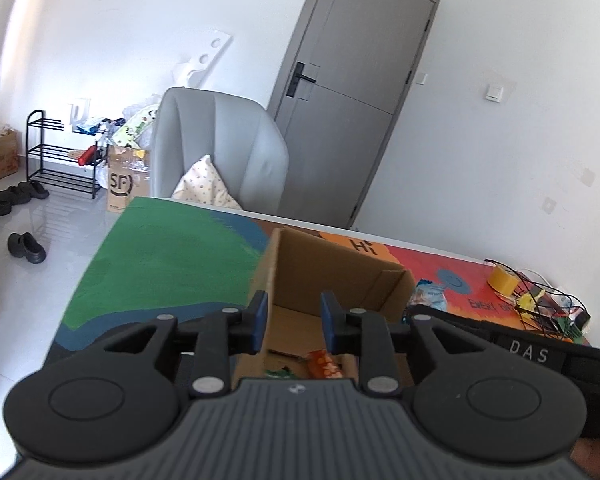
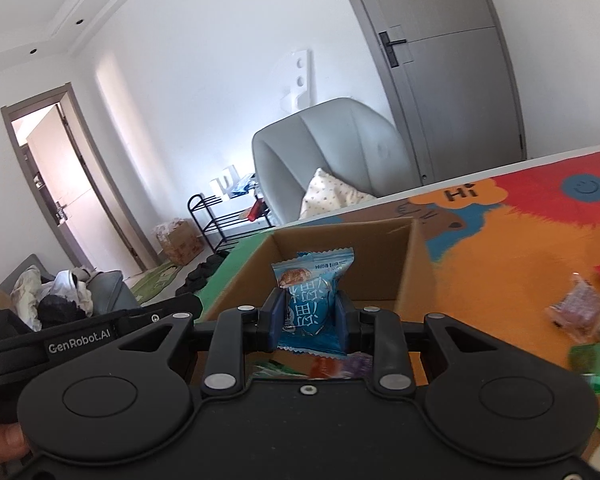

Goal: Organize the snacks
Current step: 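Carry both snacks over the cardboard box and open both tools to release them, then move the right tool back to the snack pile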

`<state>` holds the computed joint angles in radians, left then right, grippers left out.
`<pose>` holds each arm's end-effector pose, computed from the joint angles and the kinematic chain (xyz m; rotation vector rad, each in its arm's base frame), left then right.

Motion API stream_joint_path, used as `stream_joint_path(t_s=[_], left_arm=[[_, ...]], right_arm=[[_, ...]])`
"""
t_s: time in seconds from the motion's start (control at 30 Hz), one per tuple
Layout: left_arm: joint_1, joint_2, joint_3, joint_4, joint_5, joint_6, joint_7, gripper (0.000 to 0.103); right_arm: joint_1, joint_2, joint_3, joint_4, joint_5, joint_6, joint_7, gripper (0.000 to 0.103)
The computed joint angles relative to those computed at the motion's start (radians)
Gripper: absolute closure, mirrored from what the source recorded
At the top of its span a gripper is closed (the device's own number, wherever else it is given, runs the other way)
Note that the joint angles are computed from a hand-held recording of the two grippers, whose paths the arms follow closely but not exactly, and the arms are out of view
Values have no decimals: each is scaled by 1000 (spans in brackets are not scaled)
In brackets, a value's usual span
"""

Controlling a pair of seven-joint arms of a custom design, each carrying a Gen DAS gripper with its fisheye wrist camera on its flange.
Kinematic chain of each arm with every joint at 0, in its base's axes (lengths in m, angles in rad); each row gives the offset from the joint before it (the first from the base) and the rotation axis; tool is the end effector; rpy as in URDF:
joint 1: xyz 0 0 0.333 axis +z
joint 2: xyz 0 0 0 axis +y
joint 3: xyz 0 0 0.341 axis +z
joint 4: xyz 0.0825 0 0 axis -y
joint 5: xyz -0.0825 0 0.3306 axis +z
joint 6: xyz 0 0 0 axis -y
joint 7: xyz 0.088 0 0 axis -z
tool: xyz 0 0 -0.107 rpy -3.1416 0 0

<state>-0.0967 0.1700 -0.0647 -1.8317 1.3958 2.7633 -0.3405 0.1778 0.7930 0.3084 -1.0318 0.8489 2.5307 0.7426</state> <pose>0.5828 -0.1341 0.5442 -1.9460 1.0305 -1.0011 0.7300 0.2587 0.4954 -1.7987 0.9565 -0.0433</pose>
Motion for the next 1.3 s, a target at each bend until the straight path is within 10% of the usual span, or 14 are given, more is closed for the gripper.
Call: stream_joint_path(t_s=[0.27, 0.57, 1.3], left_arm=[[13, -32, -5, -42, -13, -27, -21, 58], [1, -37, -21, -40, 32, -64, -59, 30], [-91, 49, -39, 70, -68, -26, 84, 9]], right_arm=[[20, 83, 7, 151, -36, -127, 65, 59], [-27, -18, 6, -28, 29, -44, 28, 49], [-151, -200, -34, -318, 250, 46, -138, 18]])
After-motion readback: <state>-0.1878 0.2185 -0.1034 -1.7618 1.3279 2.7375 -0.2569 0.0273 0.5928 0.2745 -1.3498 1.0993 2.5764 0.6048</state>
